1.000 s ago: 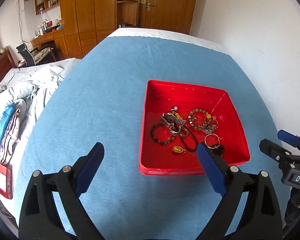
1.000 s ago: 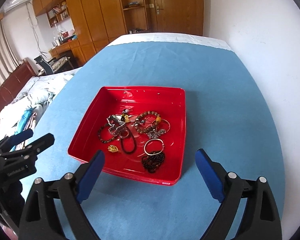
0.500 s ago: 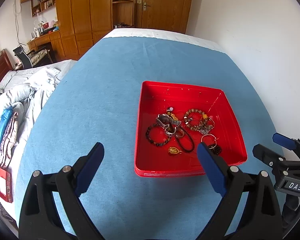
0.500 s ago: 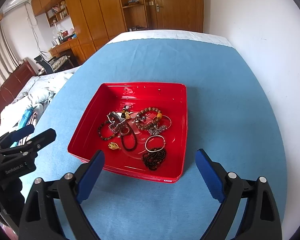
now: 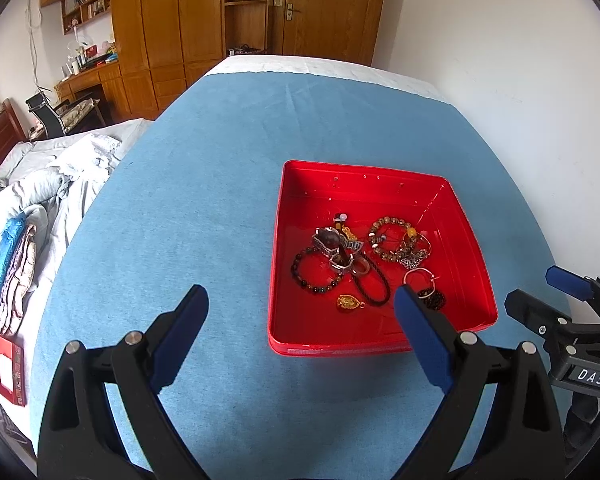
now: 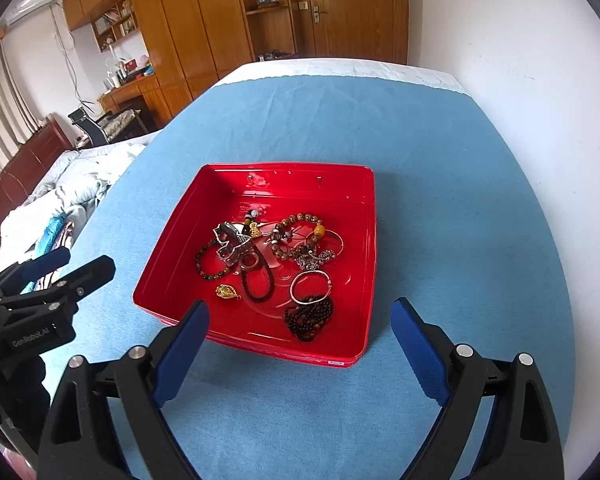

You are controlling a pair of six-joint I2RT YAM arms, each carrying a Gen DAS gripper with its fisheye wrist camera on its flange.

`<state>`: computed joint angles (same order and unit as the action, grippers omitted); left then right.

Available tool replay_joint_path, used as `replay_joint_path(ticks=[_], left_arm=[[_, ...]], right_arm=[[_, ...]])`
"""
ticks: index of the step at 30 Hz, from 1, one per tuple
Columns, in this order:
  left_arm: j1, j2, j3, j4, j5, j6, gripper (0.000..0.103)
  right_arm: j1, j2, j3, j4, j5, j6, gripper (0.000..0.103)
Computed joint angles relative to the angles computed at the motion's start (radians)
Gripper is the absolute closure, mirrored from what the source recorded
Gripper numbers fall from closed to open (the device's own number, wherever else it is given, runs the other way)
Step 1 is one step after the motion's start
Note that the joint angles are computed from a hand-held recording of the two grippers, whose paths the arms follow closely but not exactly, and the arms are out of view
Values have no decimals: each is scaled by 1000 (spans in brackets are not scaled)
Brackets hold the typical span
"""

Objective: Organize jewelry

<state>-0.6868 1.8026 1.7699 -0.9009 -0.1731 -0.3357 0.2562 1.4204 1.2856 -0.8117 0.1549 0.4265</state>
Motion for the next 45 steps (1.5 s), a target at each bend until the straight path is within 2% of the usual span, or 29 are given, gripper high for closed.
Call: replay_joint_path(ticks=[45], left_arm=[[2, 11, -3, 5, 4, 1, 10]], right_arm=[[-5, 19, -3, 15, -6, -8, 11]])
